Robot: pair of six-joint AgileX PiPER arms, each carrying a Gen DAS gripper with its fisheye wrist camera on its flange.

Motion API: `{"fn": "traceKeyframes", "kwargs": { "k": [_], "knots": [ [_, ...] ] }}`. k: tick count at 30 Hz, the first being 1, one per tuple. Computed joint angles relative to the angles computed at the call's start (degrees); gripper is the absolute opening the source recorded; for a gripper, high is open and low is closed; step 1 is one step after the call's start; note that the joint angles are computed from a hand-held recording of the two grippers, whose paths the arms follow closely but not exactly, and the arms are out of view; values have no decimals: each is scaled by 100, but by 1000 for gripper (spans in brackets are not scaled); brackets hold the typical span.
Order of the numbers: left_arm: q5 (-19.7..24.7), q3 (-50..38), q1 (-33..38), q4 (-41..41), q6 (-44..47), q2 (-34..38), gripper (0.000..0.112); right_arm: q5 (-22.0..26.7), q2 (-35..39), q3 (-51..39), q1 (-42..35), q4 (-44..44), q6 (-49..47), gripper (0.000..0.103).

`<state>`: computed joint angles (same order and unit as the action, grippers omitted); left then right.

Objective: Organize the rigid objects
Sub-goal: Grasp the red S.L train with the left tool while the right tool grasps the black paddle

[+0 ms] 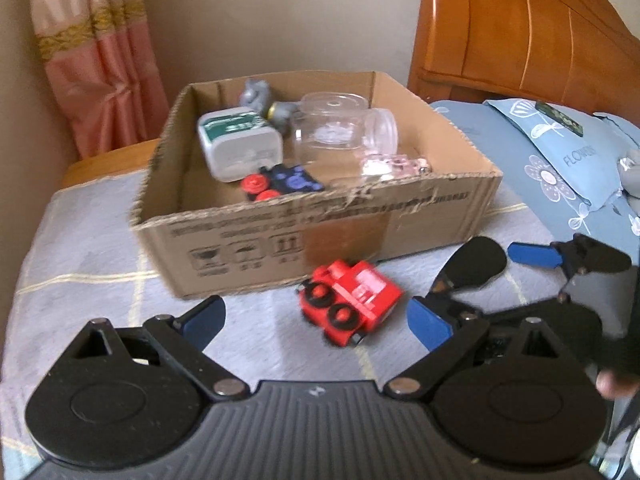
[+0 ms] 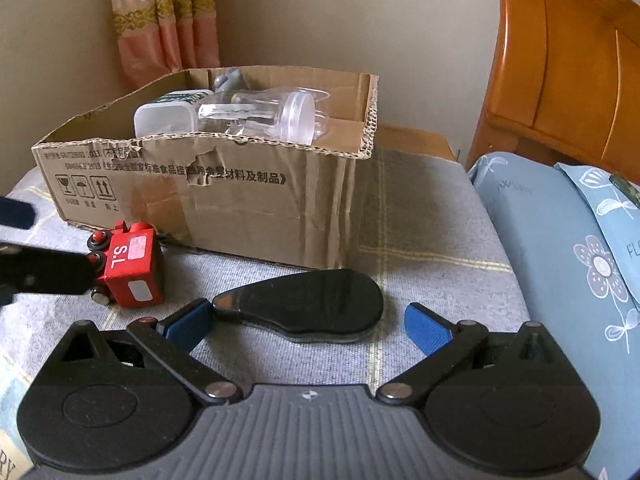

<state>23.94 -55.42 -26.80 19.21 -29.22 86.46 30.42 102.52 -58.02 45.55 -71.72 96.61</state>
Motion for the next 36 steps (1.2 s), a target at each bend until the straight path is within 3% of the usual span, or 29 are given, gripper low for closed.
{"fn": "traceKeyframes", "kwargs": {
  "k": [9,17,22,26,29,34,36],
  "knots": [
    [309,-667,-188,602,-778,860,98,-290,-98,120,-151,-67,-178,103],
    [654,-409,-6,876,-850,665,99,-241,-64,81,-113,-59,-142,103],
    [611,-211,131,1116,-1024,609,102,-197,-9,18,-92,-49,-121,103],
    [293,-84,334,594,-792,575,102,-188,-23,39,-86,-73,-86,103],
    [230,-52,279,899,-1272,605,102,-281,-36,56,-130,-89,-160,103],
    [134,-35,242,909,-1256,570,91,-602,-56,29,-324,25,-607,103],
    [77,-45,238,856,-1145,562,82,-669,-33,-25,-373,116,-788,103]
  ]
}}
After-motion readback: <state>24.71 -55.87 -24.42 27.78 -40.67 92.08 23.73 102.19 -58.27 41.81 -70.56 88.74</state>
